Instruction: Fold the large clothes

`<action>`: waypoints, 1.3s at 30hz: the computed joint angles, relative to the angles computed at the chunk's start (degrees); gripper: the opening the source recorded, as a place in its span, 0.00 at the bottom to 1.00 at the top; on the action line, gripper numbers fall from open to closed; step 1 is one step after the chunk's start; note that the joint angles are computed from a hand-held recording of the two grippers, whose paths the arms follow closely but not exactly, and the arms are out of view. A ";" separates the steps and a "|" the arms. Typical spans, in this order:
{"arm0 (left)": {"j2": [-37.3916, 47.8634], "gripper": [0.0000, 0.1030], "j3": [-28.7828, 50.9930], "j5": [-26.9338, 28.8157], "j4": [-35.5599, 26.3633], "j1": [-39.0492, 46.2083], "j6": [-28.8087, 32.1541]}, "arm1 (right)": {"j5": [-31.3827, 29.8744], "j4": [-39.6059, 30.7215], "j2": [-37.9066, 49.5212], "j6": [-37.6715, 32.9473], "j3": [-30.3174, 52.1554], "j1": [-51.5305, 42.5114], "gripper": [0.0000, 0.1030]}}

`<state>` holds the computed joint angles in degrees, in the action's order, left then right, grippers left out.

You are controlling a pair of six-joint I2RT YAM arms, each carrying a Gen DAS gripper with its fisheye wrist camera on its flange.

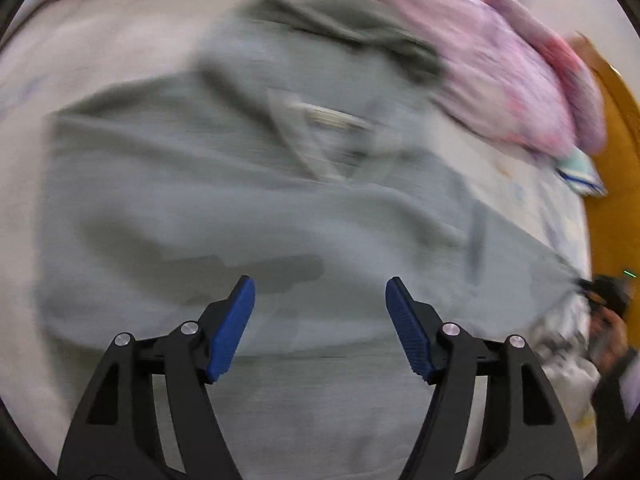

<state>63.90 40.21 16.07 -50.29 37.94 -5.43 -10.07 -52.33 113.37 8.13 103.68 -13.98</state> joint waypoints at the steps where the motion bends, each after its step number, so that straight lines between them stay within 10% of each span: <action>1: 0.44 0.67 0.49 0.57 -1.09 4.66 3.06 | 0.23 1.54 -4.24 -1.96 -2.44 2.16 0.06; 11: 6.96 0.67 11.93 2.08 -9.66 35.85 22.67 | 1.53 4.68 -20.95 -1.50 -9.08 37.64 0.06; 21: 16.84 0.68 25.75 5.54 -16.45 48.39 35.26 | 0.37 6.14 -7.74 20.86 -3.05 73.66 0.06; 29: 24.05 0.68 30.80 5.50 -15.83 52.22 37.60 | -1.33 -2.91 8.04 17.97 5.48 81.88 0.13; 34: 25.46 0.72 30.86 6.29 -14.95 50.51 35.13 | -4.68 -1.19 2.41 17.94 -0.58 81.04 0.63; 39: 26.05 0.73 30.05 9.27 -12.29 43.20 28.37 | -6.76 0.16 -2.99 17.72 -4.46 73.74 0.64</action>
<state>89.95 70.26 25.35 -62.58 81.14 22.94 -16.83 -52.17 110.38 25.85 99.22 59.75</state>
